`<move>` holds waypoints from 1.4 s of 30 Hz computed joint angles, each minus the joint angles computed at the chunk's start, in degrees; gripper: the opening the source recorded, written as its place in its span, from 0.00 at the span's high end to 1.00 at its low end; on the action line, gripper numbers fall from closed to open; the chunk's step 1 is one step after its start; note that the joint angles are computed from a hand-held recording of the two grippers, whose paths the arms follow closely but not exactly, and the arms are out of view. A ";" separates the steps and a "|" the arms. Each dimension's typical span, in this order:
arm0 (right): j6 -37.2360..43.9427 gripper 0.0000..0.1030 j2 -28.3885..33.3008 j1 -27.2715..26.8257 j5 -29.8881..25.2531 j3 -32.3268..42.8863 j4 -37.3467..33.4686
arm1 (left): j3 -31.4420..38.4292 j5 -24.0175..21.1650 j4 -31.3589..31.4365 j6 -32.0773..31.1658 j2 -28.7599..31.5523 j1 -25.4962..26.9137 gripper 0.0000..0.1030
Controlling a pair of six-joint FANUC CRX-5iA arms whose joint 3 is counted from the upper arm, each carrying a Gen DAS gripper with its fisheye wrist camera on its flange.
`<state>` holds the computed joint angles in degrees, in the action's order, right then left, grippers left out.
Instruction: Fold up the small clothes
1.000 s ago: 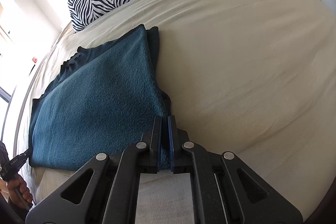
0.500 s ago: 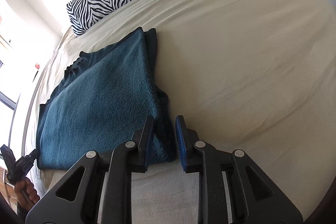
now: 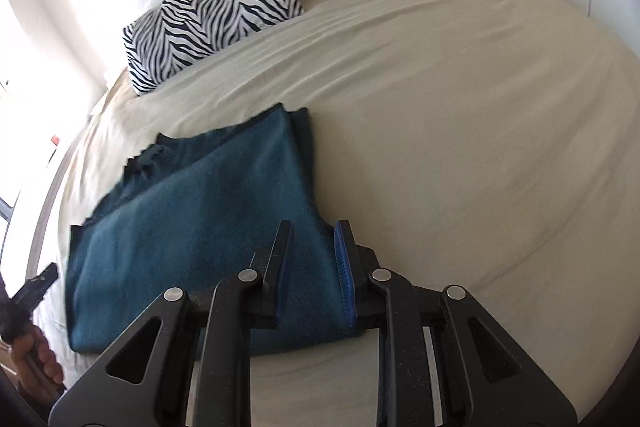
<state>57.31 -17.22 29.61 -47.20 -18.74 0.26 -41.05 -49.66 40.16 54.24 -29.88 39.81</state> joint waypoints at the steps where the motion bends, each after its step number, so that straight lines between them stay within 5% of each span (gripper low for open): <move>1: 4.00 0.80 1.47 -0.90 -0.47 2.72 -4.85 | 1.00 2.05 -1.61 0.75 1.31 -2.00 0.59; 5: 23.76 0.80 9.36 -4.21 -3.99 14.12 -27.14 | 5.63 6.96 -10.60 6.81 6.97 -7.87 0.57; 10: 30.41 0.80 21.09 -1.79 -8.97 24.52 -40.08 | 8.91 10.20 -18.57 12.77 12.26 -9.82 0.52; 17: 29.51 0.81 30.44 -1.44 -8.28 30.12 -48.17 | 0.89 12.67 1.70 -5.01 12.03 -6.38 0.40; 27: 27.16 0.86 25.22 -16.24 2.74 20.57 -55.68 | 1.03 14.38 -0.08 -4.75 12.35 -7.70 0.37; 30: 21.24 0.83 21.50 -16.93 6.94 17.03 -49.33 | 2.02 15.01 -3.13 -2.45 12.56 -8.47 0.37; 33: 18.69 0.81 18.45 -16.52 5.95 15.30 -44.06 | 2.53 15.48 -5.63 -0.58 12.37 -9.00 0.37; 35: 23.47 0.80 16.48 -16.92 3.11 14.75 -47.26 | 2.53 15.57 -6.05 -0.32 12.26 -9.03 0.37; 39: 28.67 0.39 11.06 -11.91 -1.49 12.09 -50.21 | 2.64 15.74 -6.37 -0.12 12.35 -9.13 0.37; 42: 31.10 0.39 9.04 -4.73 -2.37 10.43 -51.20 | 2.76 15.93 -7.08 0.36 12.35 -9.24 0.37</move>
